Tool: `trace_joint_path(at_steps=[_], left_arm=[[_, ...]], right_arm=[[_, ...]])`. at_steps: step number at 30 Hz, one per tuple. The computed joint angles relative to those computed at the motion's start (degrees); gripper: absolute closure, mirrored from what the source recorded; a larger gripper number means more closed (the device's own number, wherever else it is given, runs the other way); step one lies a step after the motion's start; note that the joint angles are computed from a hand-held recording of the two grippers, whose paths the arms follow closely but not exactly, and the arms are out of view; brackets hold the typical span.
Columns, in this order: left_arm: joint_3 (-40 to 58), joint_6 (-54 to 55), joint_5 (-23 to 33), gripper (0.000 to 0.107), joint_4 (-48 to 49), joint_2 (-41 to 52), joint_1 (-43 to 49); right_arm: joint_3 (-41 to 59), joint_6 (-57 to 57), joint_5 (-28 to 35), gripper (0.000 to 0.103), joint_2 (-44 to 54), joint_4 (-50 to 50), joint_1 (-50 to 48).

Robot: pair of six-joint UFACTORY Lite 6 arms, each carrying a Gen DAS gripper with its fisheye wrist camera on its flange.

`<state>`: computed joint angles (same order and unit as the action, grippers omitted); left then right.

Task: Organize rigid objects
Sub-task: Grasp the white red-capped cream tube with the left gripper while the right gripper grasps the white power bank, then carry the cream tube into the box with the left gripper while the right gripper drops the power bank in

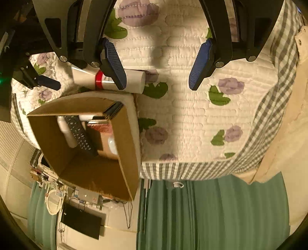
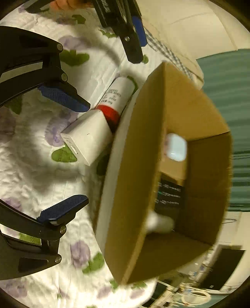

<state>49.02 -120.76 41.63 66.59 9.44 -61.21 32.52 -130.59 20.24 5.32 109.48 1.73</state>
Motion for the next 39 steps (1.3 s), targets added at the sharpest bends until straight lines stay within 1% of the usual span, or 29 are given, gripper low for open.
trace_joint_path(at_steps=[2,4,8,9,10,11,14,16,19,21,24,27,28,31,33,34,36,39], left_arm=[[0.30,0.77,-1.25,0.037,-0.41,1.25,1.01],[0.67,1.31,-2.17,0.037,-0.52,2.36,1.57],[1.56,2.39,-2.69,0.037,-1.14,3.74,1.48],[1.63,2.38,-2.70,0.037,-1.03,3.93,1.27],[1.75,2.44,-2.71,0.037,-0.95,4.09,0.97],[1.92,2.57,-2.72,0.037,-0.97,4.22,0.71],[2.93,3.15,-3.17,0.037,-1.18,5.24,-0.09],[4.40,4.62,-3.81,0.037,-2.00,6.71,-0.43],[7.49,7.15,-4.28,0.037,-3.38,9.72,-1.02],[9.67,7.88,-4.55,0.037,-3.95,11.71,-1.34],[13.67,10.03,-4.23,0.037,-5.10,15.38,-1.42],[16.53,11.12,-4.14,0.037,-6.56,18.25,-0.38],[17.09,11.11,-4.38,0.037,-6.86,19.05,0.15],[17.82,11.00,-5.97,0.037,-6.65,20.40,1.30],[18.73,11.30,-6.33,0.032,-6.66,21.43,1.65],[19.25,11.42,-6.34,0.030,-6.55,22.00,1.79],[19.73,10.95,-6.23,0.027,-5.88,22.79,1.74],[18.28,9.69,-8.06,0.027,-3.90,22.30,2.39]], right_arm=[[2.71,0.88,0.58,0.015,4.36,-0.74,0.53],[4.85,3.22,1.88,0.015,7.10,-3.76,0.27],[9.17,6.40,2.85,0.016,12.26,-7.19,0.84],[9.29,6.48,3.43,0.018,12.70,-7.62,0.52],[8.67,6.15,5.08,0.030,12.26,-8.38,-0.33],[8.05,5.79,5.70,0.034,11.67,-8.66,-0.67],[3.47,-1.02,3.49,0.035,7.49,-1.58,-0.78],[-1.61,-4.61,4.15,0.035,2.49,1.52,-3.91],[-5.64,-8.02,3.95,0.035,-2.49,4.86,-8.99],[-5.36,-7.38,4.32,0.035,-2.77,4.04,-11.65],[-3.77,-3.28,5.53,0.035,-1.76,-0.16,-14.79],[-3.28,-2.08,5.90,0.035,-0.92,-1.45,-15.13],[-2.79,-3.04,5.40,0.035,-0.05,0.72,-13.45],[-2.66,-2.94,5.59,0.035,0.35,1.05,-12.91],[-2.48,0.02,6.33,0.035,0.03,-2.74,-14.70],[-3.23,-0.16,6.59,0.035,-0.13,-2.64,-15.02],[-3.75,-0.19,6.89,0.035,-0.17,-2.64,-15.50],[-4.08,0.73,7.05,0.035,-0.56,-3.42,-15.56]])
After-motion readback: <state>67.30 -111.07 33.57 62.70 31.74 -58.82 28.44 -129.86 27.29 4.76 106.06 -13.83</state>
